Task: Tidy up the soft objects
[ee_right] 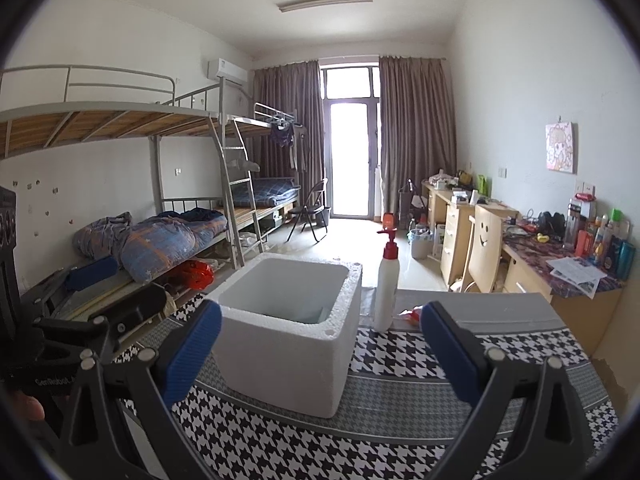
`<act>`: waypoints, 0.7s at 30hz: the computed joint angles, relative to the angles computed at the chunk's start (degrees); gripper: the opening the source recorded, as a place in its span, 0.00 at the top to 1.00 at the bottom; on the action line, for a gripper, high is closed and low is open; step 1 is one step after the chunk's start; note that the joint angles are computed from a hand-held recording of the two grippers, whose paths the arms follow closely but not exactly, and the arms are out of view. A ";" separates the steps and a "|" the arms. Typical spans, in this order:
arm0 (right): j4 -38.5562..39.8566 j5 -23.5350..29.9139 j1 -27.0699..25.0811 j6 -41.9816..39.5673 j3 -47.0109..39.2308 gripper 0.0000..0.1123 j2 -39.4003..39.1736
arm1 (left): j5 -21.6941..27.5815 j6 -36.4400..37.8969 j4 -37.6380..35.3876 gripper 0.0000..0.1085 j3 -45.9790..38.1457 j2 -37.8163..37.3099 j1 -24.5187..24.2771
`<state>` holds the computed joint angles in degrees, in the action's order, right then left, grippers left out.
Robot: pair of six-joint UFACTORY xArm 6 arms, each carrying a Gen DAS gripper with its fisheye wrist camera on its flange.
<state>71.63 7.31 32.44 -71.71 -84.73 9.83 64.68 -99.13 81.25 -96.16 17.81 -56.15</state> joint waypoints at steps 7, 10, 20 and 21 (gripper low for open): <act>12.43 -1.92 0.56 -12.42 1.25 0.10 -1.53 | 1.25 -3.20 2.68 0.06 1.96 -0.59 -0.84; 17.37 -1.84 0.41 -16.76 1.47 0.10 -1.79 | 1.81 -4.64 3.39 0.06 2.90 -0.75 -1.18; 24.81 -1.54 -0.72 -22.76 4.20 0.10 -3.10 | 3.66 -4.53 3.85 0.06 2.72 0.31 -2.18; 24.76 -1.65 -0.75 -22.59 4.41 0.10 -3.22 | 3.58 -4.73 3.99 0.06 2.83 0.34 -2.22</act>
